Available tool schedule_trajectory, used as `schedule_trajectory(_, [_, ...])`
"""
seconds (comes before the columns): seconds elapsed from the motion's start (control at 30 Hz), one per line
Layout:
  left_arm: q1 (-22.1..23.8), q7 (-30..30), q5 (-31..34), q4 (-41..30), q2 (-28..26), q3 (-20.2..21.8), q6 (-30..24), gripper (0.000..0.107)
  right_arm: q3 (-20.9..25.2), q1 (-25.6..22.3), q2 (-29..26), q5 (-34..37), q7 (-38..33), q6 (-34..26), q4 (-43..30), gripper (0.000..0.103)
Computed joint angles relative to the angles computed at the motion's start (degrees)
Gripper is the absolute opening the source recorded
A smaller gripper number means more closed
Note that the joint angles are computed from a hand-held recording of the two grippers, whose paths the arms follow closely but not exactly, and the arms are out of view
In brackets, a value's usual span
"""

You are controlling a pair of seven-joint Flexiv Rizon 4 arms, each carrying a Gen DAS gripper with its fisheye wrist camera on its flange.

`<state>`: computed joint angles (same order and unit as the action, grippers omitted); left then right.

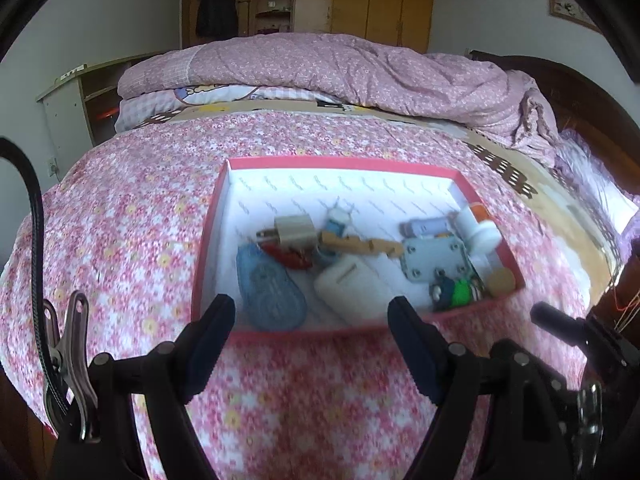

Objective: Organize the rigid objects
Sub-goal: 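Withdraw both open tools back from the tray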

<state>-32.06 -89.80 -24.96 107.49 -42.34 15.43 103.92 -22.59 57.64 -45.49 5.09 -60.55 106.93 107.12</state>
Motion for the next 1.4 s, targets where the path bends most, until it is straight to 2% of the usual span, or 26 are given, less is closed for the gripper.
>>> schedule_trajectory(0.13, [-1.86,-0.23,-0.79,2.63,0.42,0.92,1.69,0.082,0.28,0.49,0.36,1.24,0.49,0.38,1.96,0.073])
schedule_trajectory(0.3, [-2.11,0.17,-1.74,4.76,0.74,-0.24,1.65,0.082,-0.41,1.52,0.07,1.96,1.27,-0.04,3.14,0.073])
schedule_trajectory(0.53, [-6.09,-0.24,-3.73,4.11,-1.34,3.32,-0.13,0.082,-5.1,5.56,-2.13,1.77,4.76,-3.13,3.43,0.075])
schedule_trajectory(0.67, [-6.85,-1.72,-4.23,3.47,-2.62,4.38,-0.91,0.082,-6.51,6.33,-3.21,0.79,7.15,-4.02,3.47,0.077])
schedule_trajectory(0.8, [-5.51,-3.91,-3.24,3.0,-3.19,3.64,-2.42,0.083,-8.12,7.37,-4.28,-0.29,9.03,-4.38,3.59,0.078])
schedule_trajectory(1.03, [-7.68,-5.77,-1.19,1.73,-4.55,6.73,-3.42,0.089,-12.4,11.12,-6.89,-1.04,11.38,-5.24,3.33,0.086])
schedule_trajectory(1.4, [-8.61,-8.33,1.08,1.18,-5.16,8.37,-3.74,0.091,-13.65,12.07,-7.88,-1.13,12.35,-4.49,3.54,0.089])
